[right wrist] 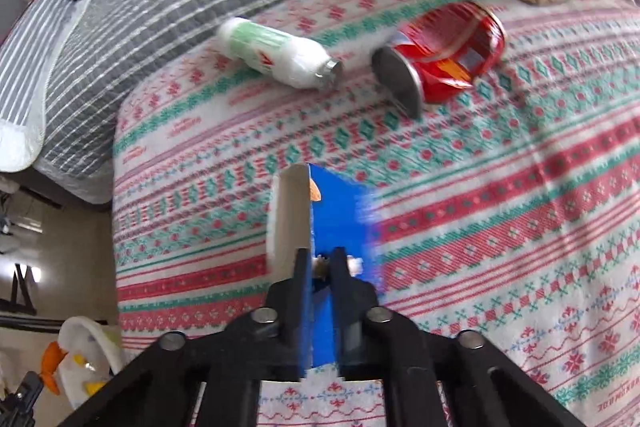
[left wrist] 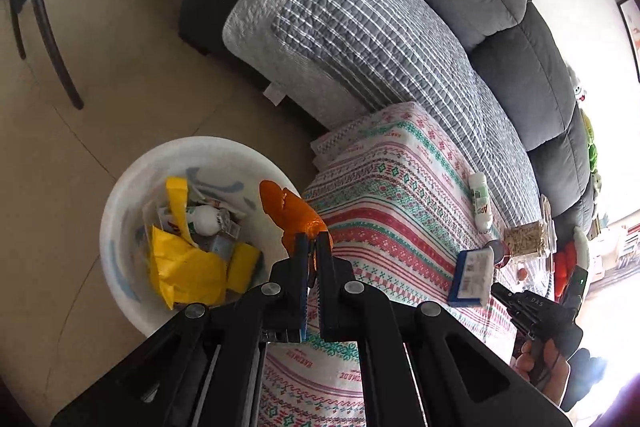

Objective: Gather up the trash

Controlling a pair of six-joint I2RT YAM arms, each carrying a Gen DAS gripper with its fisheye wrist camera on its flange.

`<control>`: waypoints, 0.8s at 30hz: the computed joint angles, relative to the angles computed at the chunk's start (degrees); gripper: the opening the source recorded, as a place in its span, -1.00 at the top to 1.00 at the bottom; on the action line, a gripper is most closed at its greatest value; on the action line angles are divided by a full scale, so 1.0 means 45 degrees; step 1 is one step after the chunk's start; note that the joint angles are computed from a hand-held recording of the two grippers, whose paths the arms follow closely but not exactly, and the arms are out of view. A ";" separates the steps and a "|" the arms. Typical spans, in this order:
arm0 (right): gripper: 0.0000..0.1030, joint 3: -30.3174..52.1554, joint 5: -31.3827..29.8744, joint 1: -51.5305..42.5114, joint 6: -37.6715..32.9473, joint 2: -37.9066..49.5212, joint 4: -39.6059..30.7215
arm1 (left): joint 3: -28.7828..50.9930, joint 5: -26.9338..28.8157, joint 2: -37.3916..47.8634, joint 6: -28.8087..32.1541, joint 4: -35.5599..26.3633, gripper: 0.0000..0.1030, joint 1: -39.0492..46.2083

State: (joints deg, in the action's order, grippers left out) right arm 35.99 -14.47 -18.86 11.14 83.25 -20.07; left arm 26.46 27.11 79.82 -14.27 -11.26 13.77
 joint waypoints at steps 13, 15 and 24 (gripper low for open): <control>-0.74 -0.0560 0.1249 0.2768 0.0300 -0.0520 0.1175 | 0.0067 0.0383 0.0131 0.0350 -0.0186 0.94 0.0525; -0.74 -0.0653 0.1563 0.3447 0.0340 -0.0052 0.1688 | 0.0061 0.0360 0.0109 0.0419 -0.0219 0.94 0.0581; -0.74 -0.0334 0.1378 0.4140 0.1670 0.2933 0.3085 | 0.0208 0.0474 0.0630 0.0902 -0.0255 0.94 0.1226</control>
